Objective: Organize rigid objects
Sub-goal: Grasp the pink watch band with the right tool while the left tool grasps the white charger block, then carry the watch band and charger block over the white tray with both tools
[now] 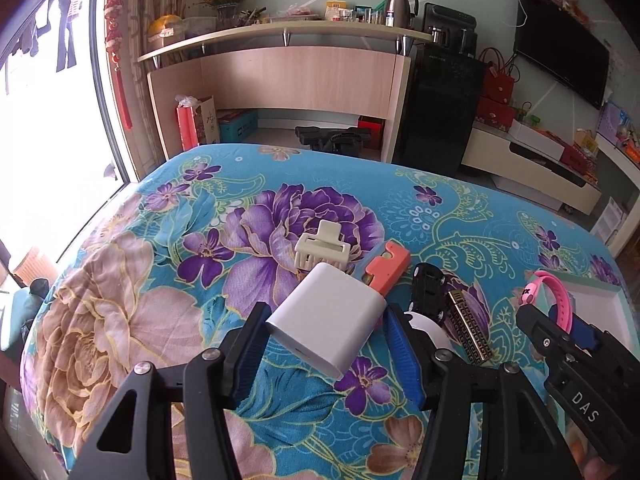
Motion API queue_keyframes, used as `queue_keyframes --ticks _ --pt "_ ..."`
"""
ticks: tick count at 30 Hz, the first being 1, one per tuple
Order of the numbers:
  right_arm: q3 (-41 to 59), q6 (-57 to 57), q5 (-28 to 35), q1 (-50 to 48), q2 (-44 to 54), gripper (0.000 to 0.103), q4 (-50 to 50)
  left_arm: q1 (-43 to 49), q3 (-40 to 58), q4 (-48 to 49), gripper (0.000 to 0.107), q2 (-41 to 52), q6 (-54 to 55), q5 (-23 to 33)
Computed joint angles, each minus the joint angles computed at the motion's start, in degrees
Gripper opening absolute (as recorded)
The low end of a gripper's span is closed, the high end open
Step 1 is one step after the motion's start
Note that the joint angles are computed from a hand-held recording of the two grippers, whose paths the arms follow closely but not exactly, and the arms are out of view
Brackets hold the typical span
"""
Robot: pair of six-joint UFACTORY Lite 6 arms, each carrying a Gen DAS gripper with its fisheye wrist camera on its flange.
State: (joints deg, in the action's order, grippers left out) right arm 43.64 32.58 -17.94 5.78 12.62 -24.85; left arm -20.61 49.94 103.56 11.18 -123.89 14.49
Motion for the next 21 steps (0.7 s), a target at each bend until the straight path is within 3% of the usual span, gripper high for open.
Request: queue_keyframes --ticks 10,21 --pt "-2.8 11.6 1.4 -10.1 -6.7 0.056 -14.2 -9.1 8.6 -15.0 0.061 4.9 15.6 -0.1" --pt "-2.8 28.2 0.9 -28.4 -6.8 0.056 -34.7 -18.6 24.6 -40.8 0.061 15.1 43.4 1.3"
